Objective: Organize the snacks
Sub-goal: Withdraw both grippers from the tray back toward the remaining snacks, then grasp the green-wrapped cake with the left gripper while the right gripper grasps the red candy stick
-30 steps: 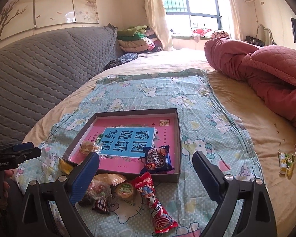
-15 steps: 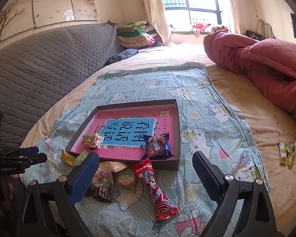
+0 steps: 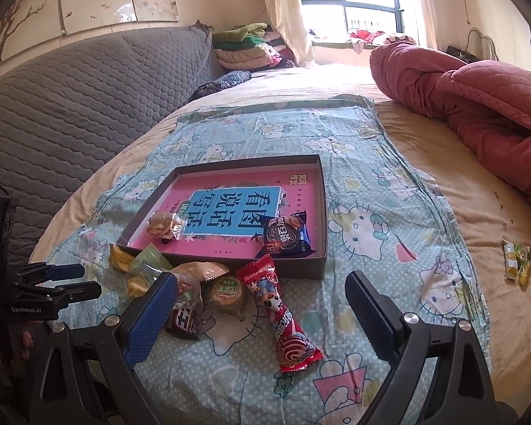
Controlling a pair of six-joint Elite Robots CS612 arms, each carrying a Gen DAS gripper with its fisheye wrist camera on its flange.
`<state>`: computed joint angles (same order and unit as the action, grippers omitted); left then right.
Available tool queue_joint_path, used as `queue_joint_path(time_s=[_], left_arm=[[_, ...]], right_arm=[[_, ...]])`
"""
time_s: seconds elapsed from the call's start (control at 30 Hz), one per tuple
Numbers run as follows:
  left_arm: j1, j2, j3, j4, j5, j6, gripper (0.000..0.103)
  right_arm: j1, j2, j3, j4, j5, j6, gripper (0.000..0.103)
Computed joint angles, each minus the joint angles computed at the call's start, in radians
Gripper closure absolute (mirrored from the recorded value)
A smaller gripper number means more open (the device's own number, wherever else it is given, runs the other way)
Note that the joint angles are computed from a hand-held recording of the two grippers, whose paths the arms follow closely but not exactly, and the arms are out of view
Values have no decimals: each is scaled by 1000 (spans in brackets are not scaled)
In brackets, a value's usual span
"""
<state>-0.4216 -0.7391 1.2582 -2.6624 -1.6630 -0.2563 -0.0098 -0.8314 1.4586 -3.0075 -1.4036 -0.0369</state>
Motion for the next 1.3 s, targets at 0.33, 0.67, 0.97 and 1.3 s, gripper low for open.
queue_joint_path(time_s=[0.33,0.67,0.97,1.3], left_arm=[[6,20,-23,23,-39,-13,27],[-3,52,-67,75,-16,6,27],[-8,82,-103,86,-5,27,27],[-7,98,-119,79,-20,24,27]], right_arm=[[12,19,-24,117,-31,-69,7],[11,41,-56,198,-52,-62,7],[12,67,-95,257,-75,-75,18],[16,86,-121,287,-83,-109,53]])
